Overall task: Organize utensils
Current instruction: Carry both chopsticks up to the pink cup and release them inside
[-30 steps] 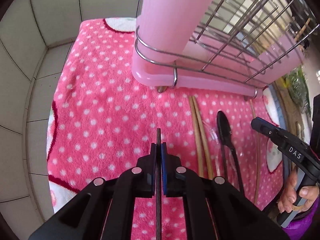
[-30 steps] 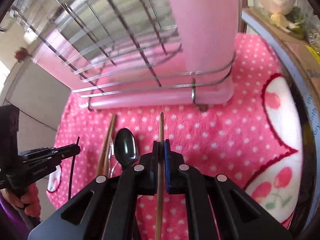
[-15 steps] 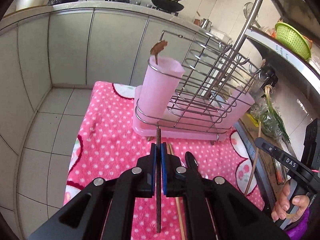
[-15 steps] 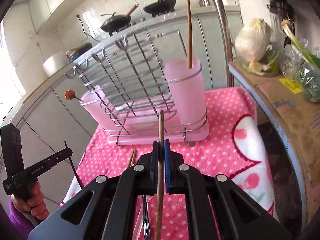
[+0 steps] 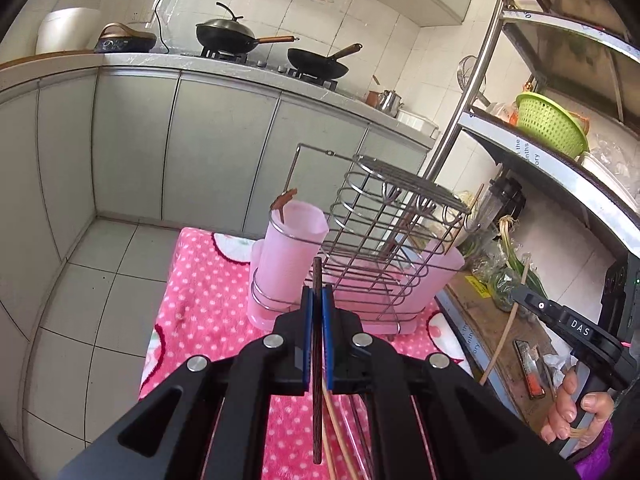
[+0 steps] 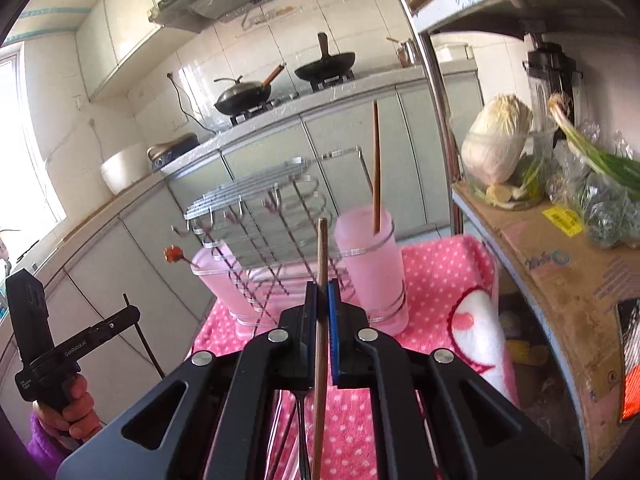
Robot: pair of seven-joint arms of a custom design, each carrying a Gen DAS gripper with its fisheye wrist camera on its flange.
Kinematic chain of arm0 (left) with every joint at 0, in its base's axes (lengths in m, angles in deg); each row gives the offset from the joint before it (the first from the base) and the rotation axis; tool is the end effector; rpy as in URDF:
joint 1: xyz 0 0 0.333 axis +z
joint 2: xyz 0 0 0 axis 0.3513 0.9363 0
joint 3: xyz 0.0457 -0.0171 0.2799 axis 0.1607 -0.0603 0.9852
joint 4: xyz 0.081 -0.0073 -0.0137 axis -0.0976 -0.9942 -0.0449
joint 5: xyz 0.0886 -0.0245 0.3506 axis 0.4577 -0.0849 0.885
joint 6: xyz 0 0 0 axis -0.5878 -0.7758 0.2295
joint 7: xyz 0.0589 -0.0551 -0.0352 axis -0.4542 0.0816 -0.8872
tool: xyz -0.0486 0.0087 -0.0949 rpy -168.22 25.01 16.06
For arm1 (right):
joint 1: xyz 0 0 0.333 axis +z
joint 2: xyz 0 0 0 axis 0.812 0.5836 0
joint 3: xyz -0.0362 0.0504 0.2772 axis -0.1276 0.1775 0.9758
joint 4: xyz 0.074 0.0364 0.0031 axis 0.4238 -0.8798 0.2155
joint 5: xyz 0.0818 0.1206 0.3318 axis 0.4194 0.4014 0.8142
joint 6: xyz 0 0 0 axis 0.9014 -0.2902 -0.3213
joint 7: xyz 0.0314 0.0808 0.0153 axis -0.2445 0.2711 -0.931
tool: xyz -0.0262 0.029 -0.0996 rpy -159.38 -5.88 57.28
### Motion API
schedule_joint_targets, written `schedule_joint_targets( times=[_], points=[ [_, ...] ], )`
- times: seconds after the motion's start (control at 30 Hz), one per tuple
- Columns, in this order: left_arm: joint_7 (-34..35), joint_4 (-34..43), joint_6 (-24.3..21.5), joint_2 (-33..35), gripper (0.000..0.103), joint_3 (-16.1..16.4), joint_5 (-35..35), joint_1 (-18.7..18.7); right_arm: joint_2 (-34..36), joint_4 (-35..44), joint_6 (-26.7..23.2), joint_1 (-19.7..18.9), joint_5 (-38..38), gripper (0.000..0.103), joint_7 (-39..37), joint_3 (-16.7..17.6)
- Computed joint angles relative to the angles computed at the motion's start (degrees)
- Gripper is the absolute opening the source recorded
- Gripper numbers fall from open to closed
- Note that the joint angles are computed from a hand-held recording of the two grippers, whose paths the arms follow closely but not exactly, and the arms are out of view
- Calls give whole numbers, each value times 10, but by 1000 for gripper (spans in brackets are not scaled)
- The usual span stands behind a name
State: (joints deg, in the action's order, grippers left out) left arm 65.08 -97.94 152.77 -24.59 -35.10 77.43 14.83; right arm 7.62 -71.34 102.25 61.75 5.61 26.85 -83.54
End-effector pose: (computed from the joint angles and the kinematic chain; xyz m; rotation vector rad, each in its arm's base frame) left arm 0.4438 -0.2578 0.6251 -1.9143 1.3079 -1.1451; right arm 0.5550 0.0329 0.6050 -1.6512 1.2111 -0.3027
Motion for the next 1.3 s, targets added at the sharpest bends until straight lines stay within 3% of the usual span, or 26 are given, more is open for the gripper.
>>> schedule_joint_targets(
  times=[0.33, 0.63, 0.97, 1.1, 1.3],
  points=[
    [18, 86, 1, 28, 4, 5, 24, 8, 37, 113, 18, -10, 25, 6, -9, 2],
    [21, 225, -42, 100, 4, 23, 98, -13, 134, 276, 89, -32, 31, 6, 0, 42],
    [38, 352, -62, 196, 4, 85, 131, -64, 269, 442, 164, -44, -75, 6, 52, 99],
    [40, 391, -83, 230, 4, 108, 165, -89, 317, 488, 164, -44, -128, 6, 84, 114],
    [22, 406, -102, 256, 4, 134, 218, -117, 335, 480, 164, -65, -163, 6, 106, 148]
  ],
)
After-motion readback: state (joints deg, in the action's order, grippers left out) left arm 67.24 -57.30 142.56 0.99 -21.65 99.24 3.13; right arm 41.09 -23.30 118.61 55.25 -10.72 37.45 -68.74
